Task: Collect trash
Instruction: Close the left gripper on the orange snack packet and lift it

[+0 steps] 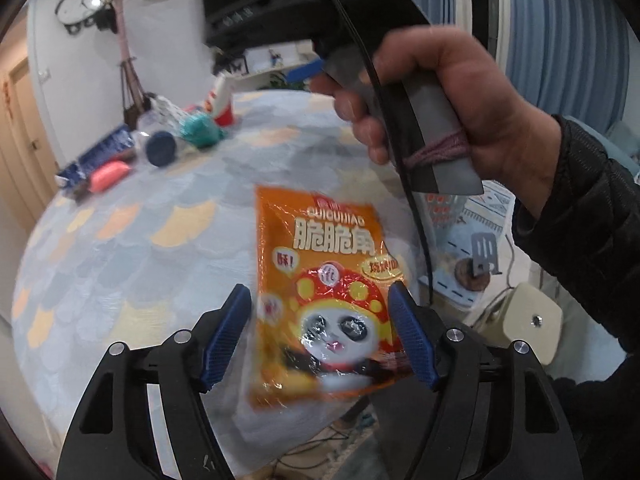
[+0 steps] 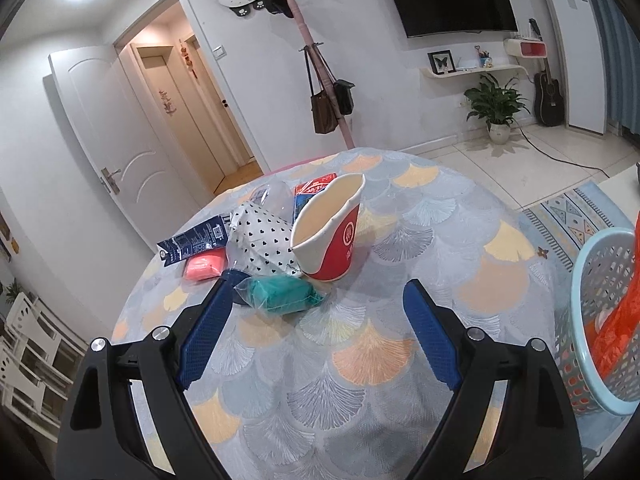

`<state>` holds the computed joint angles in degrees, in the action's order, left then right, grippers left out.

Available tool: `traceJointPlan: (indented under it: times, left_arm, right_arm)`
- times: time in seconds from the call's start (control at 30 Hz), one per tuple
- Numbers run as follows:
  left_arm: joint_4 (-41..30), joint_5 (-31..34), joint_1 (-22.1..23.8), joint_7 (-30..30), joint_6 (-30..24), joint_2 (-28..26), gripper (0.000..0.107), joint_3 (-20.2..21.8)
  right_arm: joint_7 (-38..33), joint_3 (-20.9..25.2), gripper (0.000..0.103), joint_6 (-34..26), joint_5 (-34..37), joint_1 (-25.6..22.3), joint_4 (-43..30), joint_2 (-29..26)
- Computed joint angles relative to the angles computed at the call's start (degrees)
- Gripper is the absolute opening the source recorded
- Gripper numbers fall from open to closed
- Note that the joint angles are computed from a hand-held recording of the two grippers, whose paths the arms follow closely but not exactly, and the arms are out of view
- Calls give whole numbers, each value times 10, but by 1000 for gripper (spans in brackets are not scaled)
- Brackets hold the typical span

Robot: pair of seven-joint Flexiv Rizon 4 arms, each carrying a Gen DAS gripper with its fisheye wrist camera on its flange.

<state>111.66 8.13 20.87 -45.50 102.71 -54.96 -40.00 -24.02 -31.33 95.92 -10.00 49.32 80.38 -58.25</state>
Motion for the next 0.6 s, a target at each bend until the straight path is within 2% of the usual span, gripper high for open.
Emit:
traceJointPlan:
  times: [0.1, 0.17, 0.23, 0.27, 0.3, 0.33, 0.37, 0.4, 0.43, 0.47, 0.6]
  left_arm:
    - [-9, -3, -30, -8, 16, 5, 80, 25]
    - [-10, -5, -44, -15, 16, 13, 80, 39]
    - [-11, -6, -41, -20, 8, 14, 75, 35]
    - [-12, -4, -35, -18, 4, 10, 67, 26]
    - [-11, -1, -24, -15, -1, 6, 51, 11]
    - [-9, -2, -17, -16, -3, 3, 41, 1]
    - [-13, -4, -26, -21, 1, 5, 13, 9]
    - [-15, -19, -51, -24, 23, 13, 0, 36]
    - [-20, -16, -60, -32, 27, 16, 0, 48]
    - [-21, -11, -54, -35, 19, 15, 0, 42]
    - [-5, 5, -2, -33, 12, -2, 0, -13]
  right_arm:
    - [-10, 12, 83, -15, -15, -12, -21, -4]
    - [-15, 25, 83, -34, -31, -26, -42, -8]
    - [-13, 41, 83, -44, -45, -40, -60, -11]
    - [-11, 51, 83, -49, -50, -49, -69, -13]
    - [-8, 63, 83, -52, -55, -59, -80, -17]
    - [-4, 73, 83, -53, -58, -67, -88, -20]
    - [0, 78, 83, -52, -61, -72, -92, -22]
    - [4, 78, 83, -50, -64, -72, -94, -23]
    - [8, 76, 83, -50, -66, -72, -95, -25]
    - [11, 74, 83, -48, -68, -71, -94, -26]
    - [18, 56, 83, -40, -76, -59, -77, -22]
